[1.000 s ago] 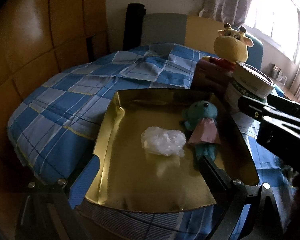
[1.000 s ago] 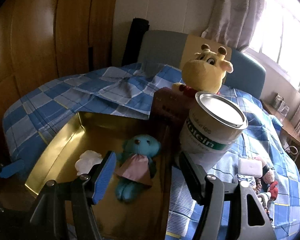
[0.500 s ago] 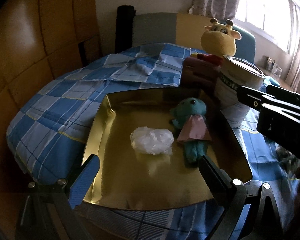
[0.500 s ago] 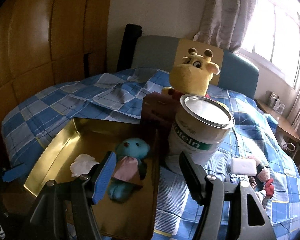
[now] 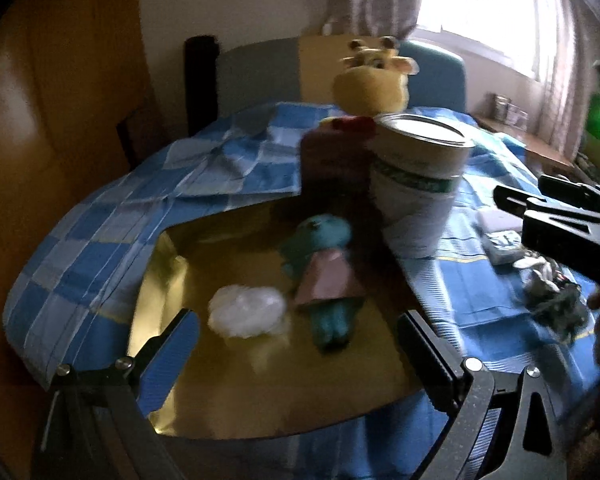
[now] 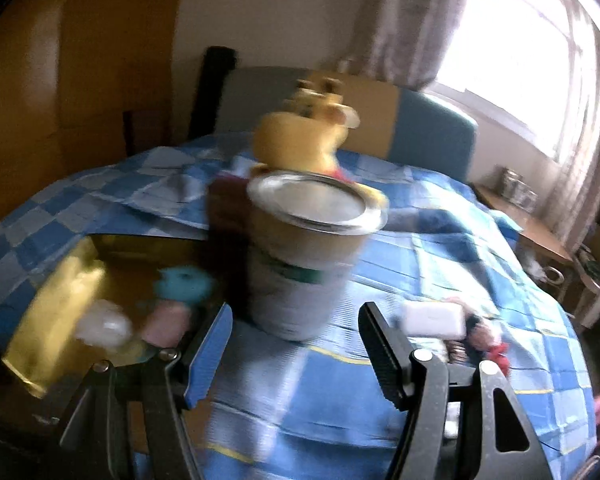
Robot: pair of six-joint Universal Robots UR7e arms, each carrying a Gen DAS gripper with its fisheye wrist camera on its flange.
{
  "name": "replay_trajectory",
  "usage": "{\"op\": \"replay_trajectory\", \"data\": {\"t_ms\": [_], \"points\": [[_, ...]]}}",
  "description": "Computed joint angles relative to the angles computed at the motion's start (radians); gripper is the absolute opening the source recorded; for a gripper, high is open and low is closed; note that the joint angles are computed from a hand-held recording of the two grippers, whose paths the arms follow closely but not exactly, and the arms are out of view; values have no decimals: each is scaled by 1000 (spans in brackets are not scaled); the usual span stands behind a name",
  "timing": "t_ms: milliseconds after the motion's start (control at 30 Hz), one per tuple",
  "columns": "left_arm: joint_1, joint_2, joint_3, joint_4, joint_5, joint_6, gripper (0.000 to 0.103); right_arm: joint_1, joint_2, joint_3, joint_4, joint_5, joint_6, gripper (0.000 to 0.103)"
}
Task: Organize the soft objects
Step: 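Open the right gripper and withdraw it from the tray, then reach the left gripper to the white knit gloves and grasp them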
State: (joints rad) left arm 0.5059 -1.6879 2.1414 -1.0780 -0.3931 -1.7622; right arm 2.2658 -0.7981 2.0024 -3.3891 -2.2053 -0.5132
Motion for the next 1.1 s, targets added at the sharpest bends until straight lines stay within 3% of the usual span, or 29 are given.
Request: {"op": "replay_trajectory", "data": {"t_ms": [267, 600, 700, 767, 833, 900, 1100], "points": [[8, 70, 16, -269, 33, 277, 100, -133, -90, -1, -62, -112, -21, 67], [35, 156, 18, -515, 33, 516, 100, -297, -168, -8, -124, -153, 39, 67], [51, 186, 22, -626, 25, 607, 100, -344, -192, -3, -100, -144, 120, 67], [67, 207, 31, -753, 3, 705, 100, -379, -233, 0, -1, -110, 250, 67], [82, 235, 34, -867, -20, 787, 100, -393, -250, 1, 48, -94, 314, 67], [101, 270, 31, -993, -64, 885, 100, -401, -263, 9, 73, -80, 348, 67], [147, 361, -3, -1214, -139, 1073, 97, -416, -276, 9, 125, -52, 395, 67]]}}
